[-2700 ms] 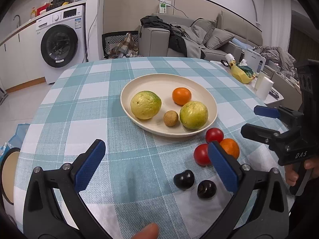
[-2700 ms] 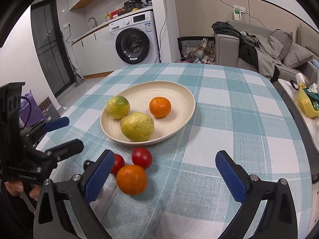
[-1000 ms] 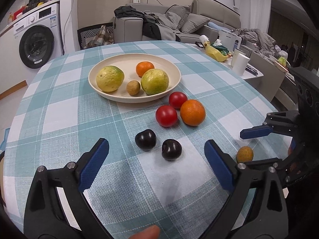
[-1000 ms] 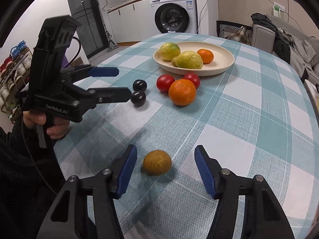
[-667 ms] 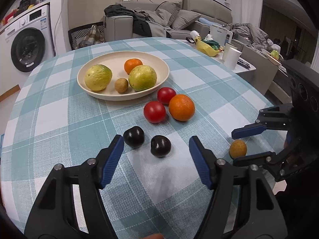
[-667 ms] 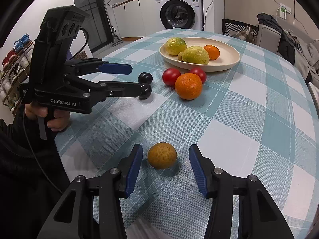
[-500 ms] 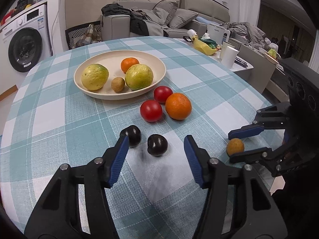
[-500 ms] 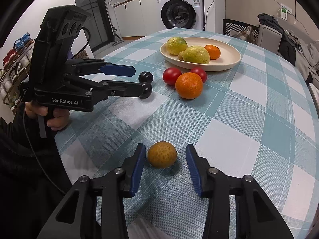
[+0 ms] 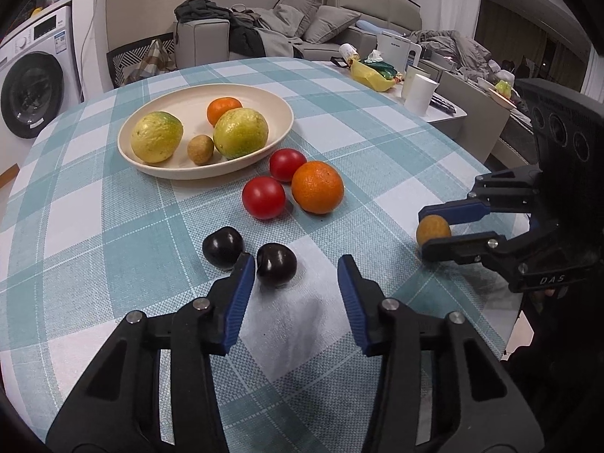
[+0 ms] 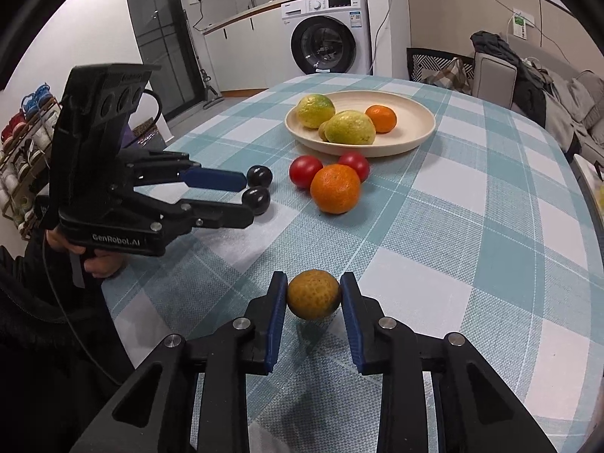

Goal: Organize fruits
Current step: 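Grasp a dark plum with the left tool while the right tool lifts the brown fruit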

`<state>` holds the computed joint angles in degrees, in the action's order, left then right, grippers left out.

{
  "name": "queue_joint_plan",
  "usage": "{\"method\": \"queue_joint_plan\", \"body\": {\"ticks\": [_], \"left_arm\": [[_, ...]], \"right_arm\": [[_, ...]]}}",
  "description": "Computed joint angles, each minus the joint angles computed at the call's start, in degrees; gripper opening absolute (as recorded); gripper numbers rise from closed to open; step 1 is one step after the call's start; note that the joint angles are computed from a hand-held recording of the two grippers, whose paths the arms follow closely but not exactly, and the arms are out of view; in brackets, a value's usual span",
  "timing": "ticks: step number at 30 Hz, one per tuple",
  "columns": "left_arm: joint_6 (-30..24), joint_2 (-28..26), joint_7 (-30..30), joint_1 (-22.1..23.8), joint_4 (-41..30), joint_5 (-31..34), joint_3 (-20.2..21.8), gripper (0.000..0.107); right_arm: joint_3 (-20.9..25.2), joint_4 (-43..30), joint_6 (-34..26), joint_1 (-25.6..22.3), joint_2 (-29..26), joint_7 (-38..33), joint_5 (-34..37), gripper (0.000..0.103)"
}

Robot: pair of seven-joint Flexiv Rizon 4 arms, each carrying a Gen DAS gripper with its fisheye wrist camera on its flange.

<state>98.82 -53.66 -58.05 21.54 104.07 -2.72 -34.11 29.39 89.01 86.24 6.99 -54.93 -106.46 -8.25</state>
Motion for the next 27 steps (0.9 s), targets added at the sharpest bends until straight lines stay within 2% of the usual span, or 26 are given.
{"method": "queue_joint_plan", "body": {"ticks": [8, 11, 15, 18, 27], "left_arm": [[-2.2, 0.2, -0.2, -2.5, -2.0, -2.1, 2.5, 0.040], [-2.8, 0.4, -0.2, -4.4, -3.0, -3.2, 4.4, 0.035], [-2.1, 0.7, -0.2, -5.4, -3.4, -3.9, 5.7, 0.021], [-2.2, 0.4, 0.2, -3.9, -3.0, -3.8, 3.9, 0.020], [-3.5, 0.9, 0.6, -5.1, -3.2, -4.7, 5.4, 0.020]], "right_arm": [[-0.8, 0.3, 1.6, 0.4, 0.2, 1.1, 0.1, 0.030], [-1.1, 0.4, 2.1, 0.5, 0.2, 2.0, -0.2, 0.030], [-1.9, 0.3, 2.8, 1.0, 0.2, 3.1, -1.0, 0.030], [-2.1, 0.3, 3.2, 1.2, 0.0, 4.0, -1.5, 0.030], [-2.7, 0.8, 4.3, 1.2, 0.1, 6.2, -3.4, 0.030]]}}
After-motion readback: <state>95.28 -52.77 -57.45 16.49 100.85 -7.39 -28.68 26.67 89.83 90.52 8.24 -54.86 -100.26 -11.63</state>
